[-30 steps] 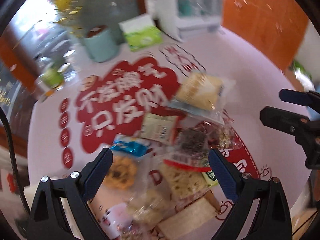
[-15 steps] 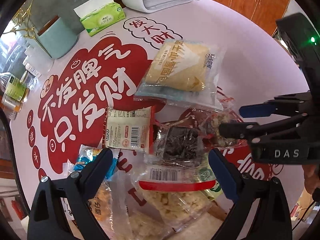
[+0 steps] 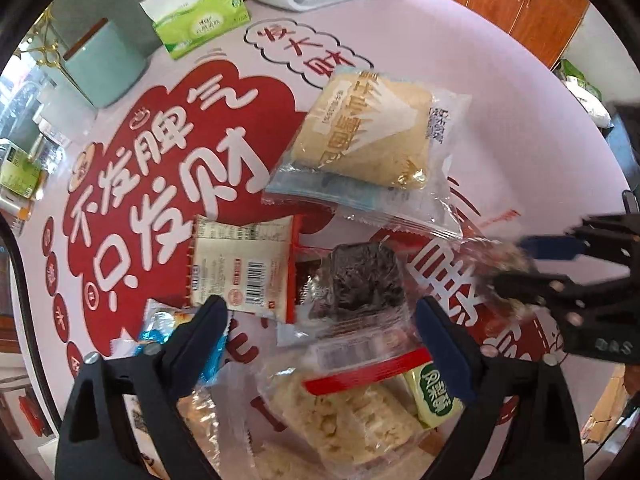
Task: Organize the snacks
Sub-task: 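Grasp the dark chocolate pack with the left tool while the right tool grasps the nut bag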
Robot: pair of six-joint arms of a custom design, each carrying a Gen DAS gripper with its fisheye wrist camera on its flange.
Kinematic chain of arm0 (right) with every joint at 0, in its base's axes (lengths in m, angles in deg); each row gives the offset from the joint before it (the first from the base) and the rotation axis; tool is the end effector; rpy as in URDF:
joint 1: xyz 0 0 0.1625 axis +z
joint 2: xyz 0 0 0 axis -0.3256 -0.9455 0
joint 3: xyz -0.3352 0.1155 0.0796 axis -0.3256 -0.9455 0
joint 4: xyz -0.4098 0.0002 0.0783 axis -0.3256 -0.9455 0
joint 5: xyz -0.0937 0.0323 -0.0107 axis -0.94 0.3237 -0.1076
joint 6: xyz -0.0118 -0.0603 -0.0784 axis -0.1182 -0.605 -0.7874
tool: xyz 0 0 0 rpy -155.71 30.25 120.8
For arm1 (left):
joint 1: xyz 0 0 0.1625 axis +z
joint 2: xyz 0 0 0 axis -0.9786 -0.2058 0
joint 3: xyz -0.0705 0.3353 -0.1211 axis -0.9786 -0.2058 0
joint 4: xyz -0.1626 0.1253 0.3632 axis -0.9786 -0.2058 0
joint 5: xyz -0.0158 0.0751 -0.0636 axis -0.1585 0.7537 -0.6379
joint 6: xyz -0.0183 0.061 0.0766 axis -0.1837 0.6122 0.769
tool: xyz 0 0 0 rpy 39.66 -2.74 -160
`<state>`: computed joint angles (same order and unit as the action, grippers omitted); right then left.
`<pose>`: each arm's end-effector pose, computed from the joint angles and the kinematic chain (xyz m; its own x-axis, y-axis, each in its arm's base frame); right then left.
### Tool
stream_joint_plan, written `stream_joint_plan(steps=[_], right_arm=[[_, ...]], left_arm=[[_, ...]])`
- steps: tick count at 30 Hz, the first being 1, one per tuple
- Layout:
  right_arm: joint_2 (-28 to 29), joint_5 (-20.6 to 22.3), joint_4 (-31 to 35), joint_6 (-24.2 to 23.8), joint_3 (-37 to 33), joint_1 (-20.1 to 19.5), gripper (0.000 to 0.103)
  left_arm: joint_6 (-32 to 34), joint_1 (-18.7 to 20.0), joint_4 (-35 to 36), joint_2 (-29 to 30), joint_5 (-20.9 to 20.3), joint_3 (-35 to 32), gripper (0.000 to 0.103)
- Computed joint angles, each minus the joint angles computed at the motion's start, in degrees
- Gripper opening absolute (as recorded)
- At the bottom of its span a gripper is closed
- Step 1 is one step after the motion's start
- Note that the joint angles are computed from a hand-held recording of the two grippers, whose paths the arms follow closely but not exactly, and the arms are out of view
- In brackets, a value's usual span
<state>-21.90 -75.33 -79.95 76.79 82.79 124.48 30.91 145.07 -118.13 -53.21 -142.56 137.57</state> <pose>0.2487 -0.6273 0.0135 -0.8170 0.4235 0.3914 0.1961 0.8424 -0.5019 -0.1270 -0.7825 0.1527 -0.3288 0.8678 -0.3727 0.7661 0.4758 0.4320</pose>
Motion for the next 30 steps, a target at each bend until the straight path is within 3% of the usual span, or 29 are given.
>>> stream_joint_plan(steps=[5,11,20,22,24,30], right_arm=[[-2.3,2.1,-5.3,0.8,5.3,-0.4,0.041],[-2.7,2.7,-7.4,1.0,6.8,-0.4,0.041],[-2.7,3.2,-9.4,0.8,7.6,-0.6,0.041],[-2.8,3.3,-9.9,0.7,7.9,-0.6,0.041],[-2.9,3.5,-10.2,0.5,8.1,-0.7,0.041],[-2.7,3.7,-11.6,0.5,8.4,-0.8,0.041]], left_arm=[[-3.6,-0.1,4.8,2.4,0.2,-2.3,0.073],[-6.4,-0.8,6.4,3.1,-0.2,-2.7,0.074],[-12.6,-1.0,11.0,8.0,-0.5,-9.7,0.076],[-13.4,-0.9,10.7,8.1,-1.1,-9.5,0.069],[-12.3,-1.2,7.6,7.0,-1.2,-7.0,0.052],[-13.9,-1.2,5.9,5.1,-2.5,-4.1,0.045]])
